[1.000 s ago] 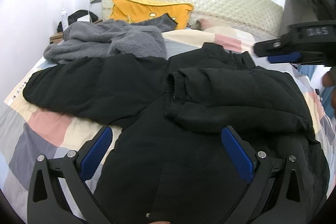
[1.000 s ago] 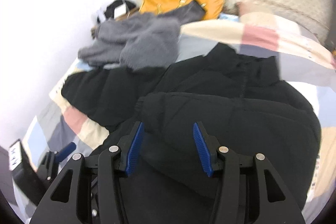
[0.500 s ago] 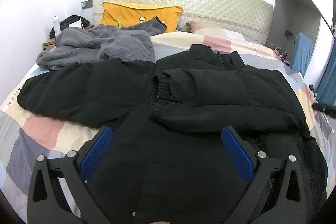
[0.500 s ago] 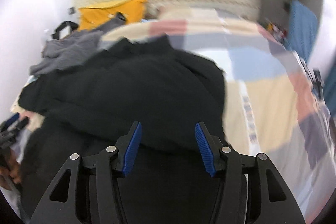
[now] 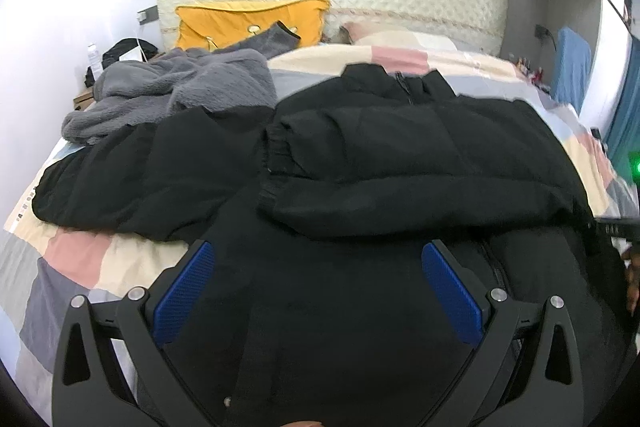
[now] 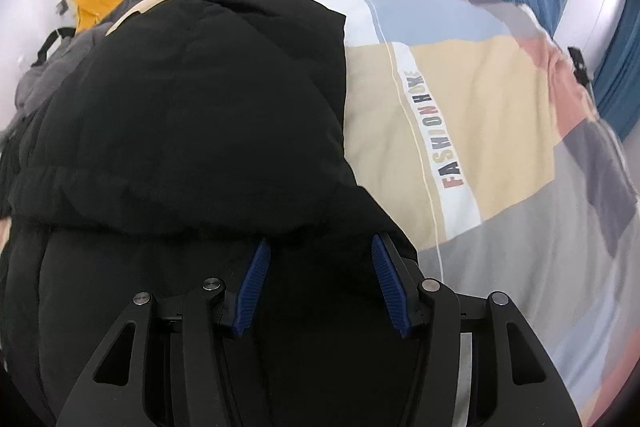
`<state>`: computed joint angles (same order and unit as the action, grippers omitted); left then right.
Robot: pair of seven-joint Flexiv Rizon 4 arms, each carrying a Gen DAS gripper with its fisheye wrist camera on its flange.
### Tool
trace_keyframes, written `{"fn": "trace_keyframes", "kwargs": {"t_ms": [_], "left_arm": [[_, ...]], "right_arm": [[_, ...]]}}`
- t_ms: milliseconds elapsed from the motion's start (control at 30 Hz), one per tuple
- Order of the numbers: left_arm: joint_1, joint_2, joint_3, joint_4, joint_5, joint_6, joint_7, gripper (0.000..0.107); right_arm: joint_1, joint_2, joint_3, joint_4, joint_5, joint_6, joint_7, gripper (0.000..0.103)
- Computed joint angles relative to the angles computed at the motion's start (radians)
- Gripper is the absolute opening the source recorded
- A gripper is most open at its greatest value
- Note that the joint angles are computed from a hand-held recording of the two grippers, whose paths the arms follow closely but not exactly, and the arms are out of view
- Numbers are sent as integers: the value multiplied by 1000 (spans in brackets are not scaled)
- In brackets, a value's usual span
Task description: Fold large clothes
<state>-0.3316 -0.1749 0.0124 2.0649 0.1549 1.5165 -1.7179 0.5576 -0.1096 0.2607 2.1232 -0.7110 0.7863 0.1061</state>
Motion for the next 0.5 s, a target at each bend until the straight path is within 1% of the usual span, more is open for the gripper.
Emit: {"fn": "trace_keyframes", "kwargs": {"t_ms": [33, 100, 200, 367, 433, 500], "left_arm": [[-1, -3, -3, -2, -1, -6, 3, 103], [8, -8, -25, 1, -27, -10, 26, 103], [13, -17, -44, 4, -66, -19, 48, 103], [-19, -28, -11, -18, -30, -51, 11, 103], [-19, -27, -12, -19, -26, -55, 8, 103], [-16, -25, -19, -16, -29, -54, 12, 103]], "right_arm": [[-1, -6, -1, -3, 0, -2, -15, 51], [9, -24, -3, -21, -15, -42, -51, 51], [23, -33, -4, -36, -34, -83, -57, 51], [35, -15, 6, -58, -14, -142, -73, 51], [38, 4, 10, -58, -42, -135, -74, 51], [47, 6, 17, -74, -65, -173, -105, 53]]}}
